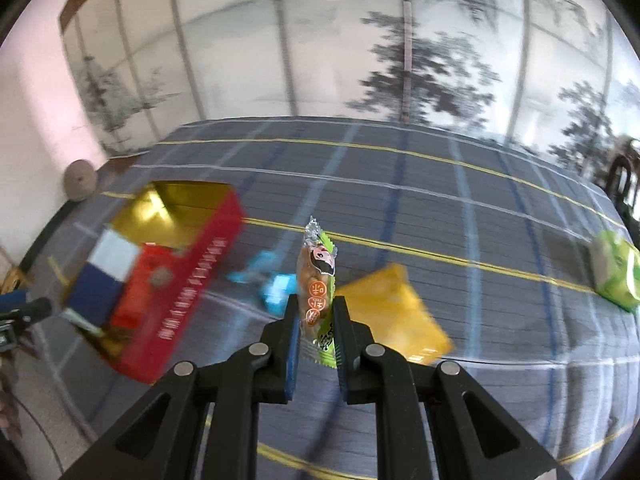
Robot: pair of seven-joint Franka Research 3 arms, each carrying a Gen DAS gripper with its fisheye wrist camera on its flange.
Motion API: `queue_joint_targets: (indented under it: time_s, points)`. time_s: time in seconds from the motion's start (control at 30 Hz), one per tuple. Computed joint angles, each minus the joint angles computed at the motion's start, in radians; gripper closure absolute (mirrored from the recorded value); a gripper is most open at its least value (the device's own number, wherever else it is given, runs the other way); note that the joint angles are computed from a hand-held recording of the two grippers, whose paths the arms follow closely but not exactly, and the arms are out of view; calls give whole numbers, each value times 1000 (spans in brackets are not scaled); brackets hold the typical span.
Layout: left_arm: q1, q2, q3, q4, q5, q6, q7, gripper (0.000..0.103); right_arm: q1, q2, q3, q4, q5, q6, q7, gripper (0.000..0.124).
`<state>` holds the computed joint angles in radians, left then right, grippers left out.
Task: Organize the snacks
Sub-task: 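Carry the small wrapped candy into the gold tin and open the right gripper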
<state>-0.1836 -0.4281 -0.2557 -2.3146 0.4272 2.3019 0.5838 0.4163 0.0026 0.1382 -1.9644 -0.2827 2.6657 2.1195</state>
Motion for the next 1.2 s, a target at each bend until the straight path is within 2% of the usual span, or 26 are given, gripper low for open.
queue_joint_targets:
  time_s: [0.2, 0.37, 0.7, 1.2]
  points:
    - [12, -51, 11, -39, -9, -17, -17, 15, 55, 83, 29, 108, 126, 1, -127, 109]
    - [26, -92, 15, -67, -7, -52, -27, 15, 111, 155, 26, 192, 168, -23, -177, 109]
    - [42, -123, 13, -84, 9, -122, -41, 15, 190, 233, -3, 274, 146, -76, -180, 109]
    - [35, -120, 16, -81, 9, -130, -35, 15, 231, 301, -30, 338, 132, -114, -171, 109]
